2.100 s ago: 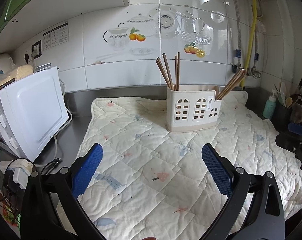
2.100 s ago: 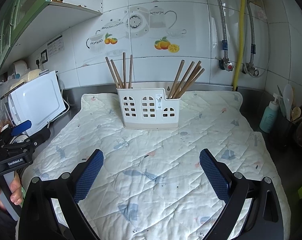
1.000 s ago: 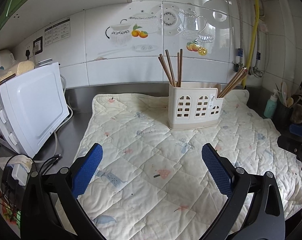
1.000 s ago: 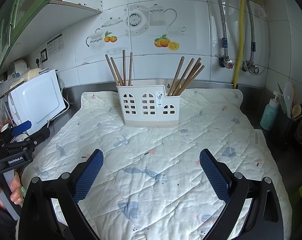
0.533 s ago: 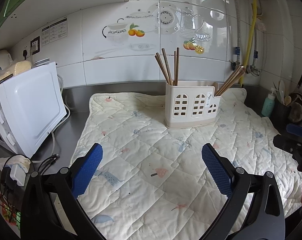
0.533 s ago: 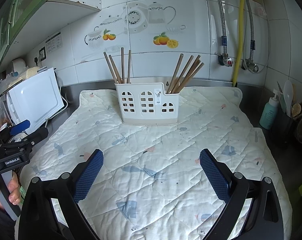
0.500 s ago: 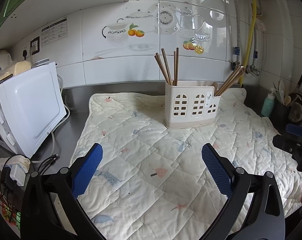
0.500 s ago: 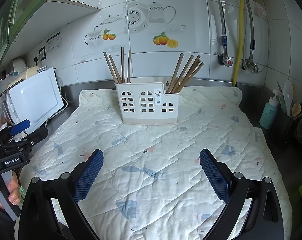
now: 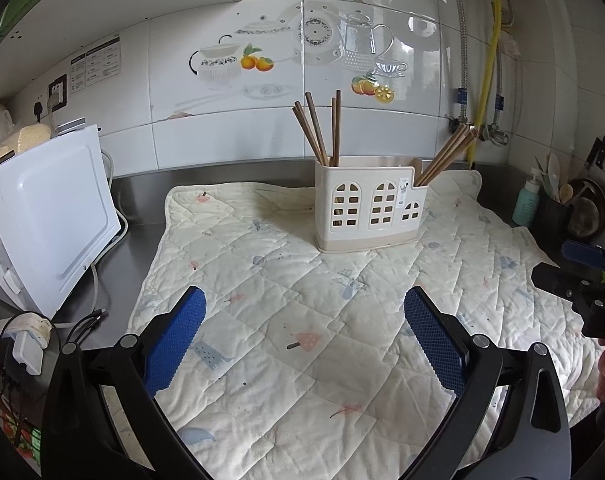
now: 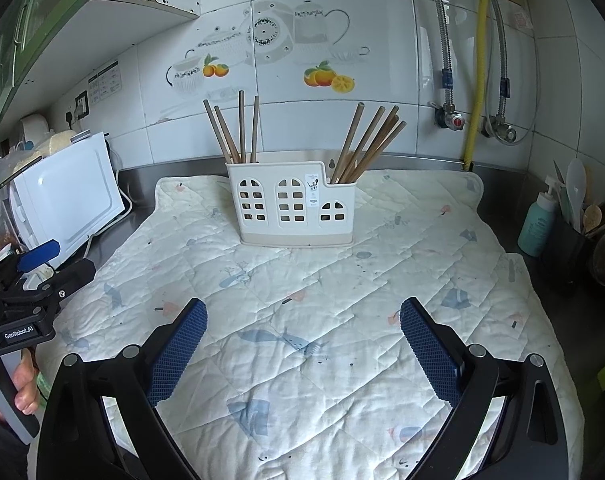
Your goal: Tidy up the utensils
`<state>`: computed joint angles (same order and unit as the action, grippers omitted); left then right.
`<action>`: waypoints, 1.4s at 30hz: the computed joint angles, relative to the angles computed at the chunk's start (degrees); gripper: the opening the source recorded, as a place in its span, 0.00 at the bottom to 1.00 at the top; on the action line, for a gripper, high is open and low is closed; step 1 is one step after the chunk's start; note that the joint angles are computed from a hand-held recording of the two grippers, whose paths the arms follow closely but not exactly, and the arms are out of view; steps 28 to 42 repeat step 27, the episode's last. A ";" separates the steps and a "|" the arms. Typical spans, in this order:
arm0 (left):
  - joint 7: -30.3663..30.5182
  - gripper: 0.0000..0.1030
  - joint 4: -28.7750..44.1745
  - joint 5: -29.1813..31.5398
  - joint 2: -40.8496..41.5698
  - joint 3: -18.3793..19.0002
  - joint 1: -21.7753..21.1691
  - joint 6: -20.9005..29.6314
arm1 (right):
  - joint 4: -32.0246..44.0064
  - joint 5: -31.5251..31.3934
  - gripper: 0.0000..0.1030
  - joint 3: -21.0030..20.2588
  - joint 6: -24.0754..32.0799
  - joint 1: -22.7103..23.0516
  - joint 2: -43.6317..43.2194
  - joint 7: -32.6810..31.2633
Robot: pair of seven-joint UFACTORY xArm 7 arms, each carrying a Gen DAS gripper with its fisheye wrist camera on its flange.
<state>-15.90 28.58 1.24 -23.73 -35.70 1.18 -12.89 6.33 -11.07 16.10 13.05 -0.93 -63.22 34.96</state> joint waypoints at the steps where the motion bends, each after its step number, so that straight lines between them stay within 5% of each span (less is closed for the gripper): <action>1: 0.04 0.95 0.04 0.09 0.15 0.23 -0.19 0.00 | -0.04 -0.05 0.91 -0.08 -0.05 0.01 -0.01 -0.08; 42: 0.53 0.95 0.62 0.12 1.51 2.10 -2.42 0.40 | 0.32 -0.25 0.91 0.28 -0.13 -0.01 0.47 0.26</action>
